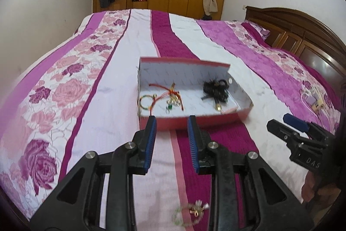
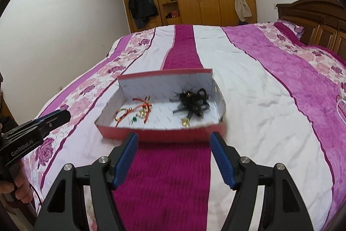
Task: Organize jewelry
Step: 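Withdraw the left tool from the box toward the jade-bead bracelet, then grasp the jade-bead bracelet with the left tool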
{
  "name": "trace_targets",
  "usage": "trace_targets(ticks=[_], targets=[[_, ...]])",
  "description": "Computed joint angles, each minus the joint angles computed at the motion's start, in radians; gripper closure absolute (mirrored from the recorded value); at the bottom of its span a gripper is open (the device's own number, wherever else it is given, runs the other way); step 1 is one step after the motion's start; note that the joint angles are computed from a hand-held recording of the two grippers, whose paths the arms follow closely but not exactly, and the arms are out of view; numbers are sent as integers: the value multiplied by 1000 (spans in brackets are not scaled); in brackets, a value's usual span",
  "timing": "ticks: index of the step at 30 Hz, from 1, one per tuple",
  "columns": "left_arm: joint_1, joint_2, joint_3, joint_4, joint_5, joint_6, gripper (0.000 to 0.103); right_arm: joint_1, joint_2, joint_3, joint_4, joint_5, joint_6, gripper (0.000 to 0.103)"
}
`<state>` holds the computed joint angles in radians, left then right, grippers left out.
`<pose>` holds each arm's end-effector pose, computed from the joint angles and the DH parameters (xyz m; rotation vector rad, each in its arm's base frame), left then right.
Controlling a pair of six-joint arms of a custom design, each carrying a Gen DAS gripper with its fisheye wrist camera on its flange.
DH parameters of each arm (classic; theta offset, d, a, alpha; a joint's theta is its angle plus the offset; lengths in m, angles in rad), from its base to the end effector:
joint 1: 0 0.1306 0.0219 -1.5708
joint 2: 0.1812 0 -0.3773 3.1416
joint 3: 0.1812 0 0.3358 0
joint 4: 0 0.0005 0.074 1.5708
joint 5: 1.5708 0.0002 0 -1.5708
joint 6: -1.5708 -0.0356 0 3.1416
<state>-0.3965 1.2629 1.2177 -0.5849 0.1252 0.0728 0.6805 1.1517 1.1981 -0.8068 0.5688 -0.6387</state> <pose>0.3651 -0.1582 0.4251 0.4281 2.1824 -0.3983 0.2795 0.2009 0.4410 0.2271 2.1794 0.0692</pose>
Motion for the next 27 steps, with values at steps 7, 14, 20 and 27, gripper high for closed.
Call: trace_targets(ticks=[7,14,20,27], targets=[[-10,-38,-56,-32,-1,-22,82,50,-41,-45,-52,33,-61,32],[-20,-55,-104,-68,11,-49,82,106,-64,-93,-103,47,-147,32],[-36,-47,-117,-127,11,-87,82,108,-66,-112,-116,35,-188,32],[-39,-22,-120,-197,35,-97,82,108,-53,-124,-117,8,-200,32]])
